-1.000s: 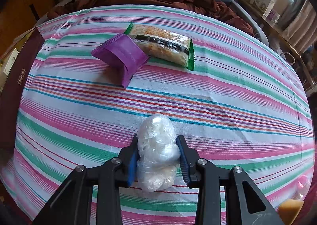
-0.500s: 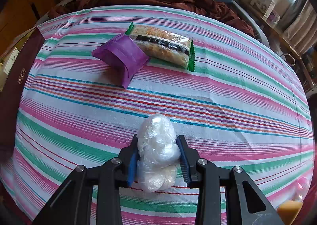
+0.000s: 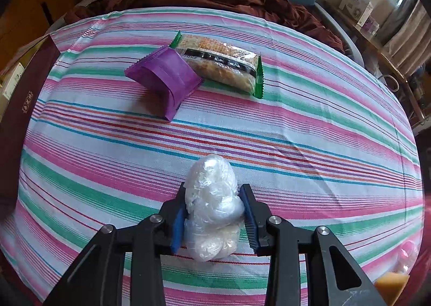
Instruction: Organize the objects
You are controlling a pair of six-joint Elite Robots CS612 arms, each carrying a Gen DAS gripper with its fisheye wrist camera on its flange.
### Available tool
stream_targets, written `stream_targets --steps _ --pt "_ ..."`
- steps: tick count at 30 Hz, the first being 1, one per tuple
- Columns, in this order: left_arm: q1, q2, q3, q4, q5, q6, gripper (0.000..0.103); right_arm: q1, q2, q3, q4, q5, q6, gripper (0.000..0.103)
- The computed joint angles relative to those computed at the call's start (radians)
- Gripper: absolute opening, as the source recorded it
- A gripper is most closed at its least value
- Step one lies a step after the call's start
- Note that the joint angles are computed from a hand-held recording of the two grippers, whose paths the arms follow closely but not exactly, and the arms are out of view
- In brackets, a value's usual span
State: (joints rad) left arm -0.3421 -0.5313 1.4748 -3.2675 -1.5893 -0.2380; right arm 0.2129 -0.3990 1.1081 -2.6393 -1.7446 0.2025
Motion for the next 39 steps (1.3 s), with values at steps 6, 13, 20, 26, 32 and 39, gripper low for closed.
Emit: stream_targets --steps 6,13,20,26,32,39 --pt "0.016 -0.009 0.026 -0.032 0.008 -0.031 0.066 0.000 -0.004 0.005 0.003 0.003 0.023 0.035" --pt "0.036 -0.018 0.060 -0.068 0.015 -0.059 0.066 0.020 -0.041 0.033 -0.058 0.036 0.067 0.035" --pt "0.046 -0.020 0.073 -0.106 0.019 -0.086 0.066 0.100 -0.019 -0.076 -0.154 0.159 -0.065 0.035" --pt "0.051 -0.021 0.080 -0.128 0.024 -0.099 0.066 0.160 0.107 -0.334 -0.035 0.272 -0.092 0.036" --pt "0.057 -0.014 0.074 -0.112 0.006 -0.114 0.066 0.193 0.314 -0.720 0.249 0.297 -0.073 0.038" --pt "0.060 -0.005 0.064 -0.099 0.014 -0.125 0.066 0.195 0.361 -0.788 0.305 0.349 -0.065 0.057"
